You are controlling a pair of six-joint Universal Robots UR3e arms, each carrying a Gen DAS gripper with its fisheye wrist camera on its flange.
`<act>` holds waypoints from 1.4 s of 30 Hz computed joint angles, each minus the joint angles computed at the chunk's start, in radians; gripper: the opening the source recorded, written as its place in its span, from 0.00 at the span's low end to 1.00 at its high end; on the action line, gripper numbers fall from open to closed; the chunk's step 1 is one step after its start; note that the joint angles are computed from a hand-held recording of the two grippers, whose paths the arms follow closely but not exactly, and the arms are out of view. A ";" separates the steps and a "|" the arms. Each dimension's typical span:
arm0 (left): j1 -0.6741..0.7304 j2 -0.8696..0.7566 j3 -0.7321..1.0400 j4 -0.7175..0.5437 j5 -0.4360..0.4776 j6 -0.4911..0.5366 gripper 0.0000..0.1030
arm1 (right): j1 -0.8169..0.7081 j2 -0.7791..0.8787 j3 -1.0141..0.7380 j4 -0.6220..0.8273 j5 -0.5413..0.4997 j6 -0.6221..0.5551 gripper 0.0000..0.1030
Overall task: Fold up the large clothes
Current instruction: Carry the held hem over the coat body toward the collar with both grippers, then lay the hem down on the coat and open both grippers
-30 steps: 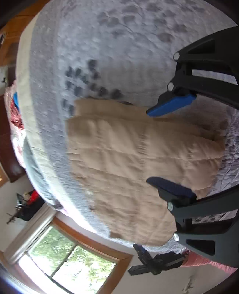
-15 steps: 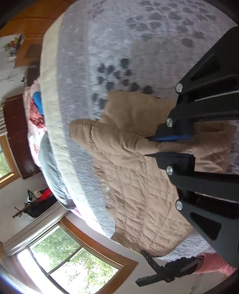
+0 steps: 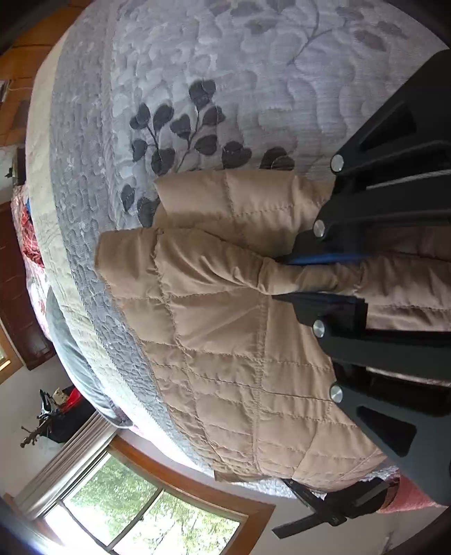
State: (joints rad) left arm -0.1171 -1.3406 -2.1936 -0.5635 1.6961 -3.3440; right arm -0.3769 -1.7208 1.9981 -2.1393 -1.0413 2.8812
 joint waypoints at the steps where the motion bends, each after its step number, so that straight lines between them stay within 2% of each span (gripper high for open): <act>1: 0.003 0.015 0.013 -0.033 -0.003 -0.005 0.17 | -0.001 -0.031 -0.001 0.017 -0.014 0.008 0.22; 4: 0.016 0.133 0.031 -0.146 -0.011 -0.038 0.23 | 0.003 -0.129 -0.004 0.063 -0.068 0.030 0.24; 6: -0.016 0.192 0.049 -0.198 0.025 -0.082 0.24 | 0.005 -0.235 -0.005 0.101 -0.111 0.042 0.24; 9: -0.152 0.216 0.107 -0.239 0.087 -0.150 0.24 | 0.005 -0.369 -0.017 0.205 -0.085 0.021 0.24; 12: -0.319 0.145 0.189 -0.255 0.150 -0.244 0.24 | 0.120 -0.426 -0.036 0.248 -0.086 0.065 0.24; 14: -0.427 0.070 0.247 -0.264 0.195 -0.303 0.24 | 0.259 -0.392 -0.038 0.193 -0.137 0.156 0.24; 16: -0.499 -0.011 0.282 -0.235 0.198 -0.328 0.24 | 0.374 -0.337 -0.029 0.127 -0.179 0.238 0.24; 20: -0.550 -0.103 0.299 -0.203 0.181 -0.378 0.24 | 0.541 -0.253 0.004 -0.006 -0.282 0.373 0.24; 23: -0.538 -0.154 0.273 -0.164 0.174 -0.368 0.24 | 0.597 -0.189 0.027 -0.085 -0.317 0.423 0.24; 27: -0.491 -0.189 0.187 -0.064 0.105 -0.319 0.25 | 0.647 -0.097 0.073 -0.187 -0.373 0.481 0.20; 30: -0.515 -0.204 0.173 -0.030 0.139 -0.314 0.25 | 0.694 -0.058 0.111 -0.286 -0.437 0.499 0.20; 34: -0.523 -0.183 0.175 -0.049 0.142 -0.355 0.25 | 0.718 -0.045 0.091 -0.284 -0.461 0.530 0.20; 35: -0.531 -0.165 0.175 -0.067 0.147 -0.369 0.25 | 0.710 -0.062 0.090 -0.270 -0.447 0.531 0.23; 38: -0.578 -0.128 0.183 -0.100 0.184 -0.401 0.25 | 0.674 -0.169 0.120 -0.225 -0.383 0.512 0.24; 42: -0.637 -0.116 0.186 -0.119 0.239 -0.432 0.25 | 0.693 -0.240 0.121 -0.193 -0.394 0.509 0.24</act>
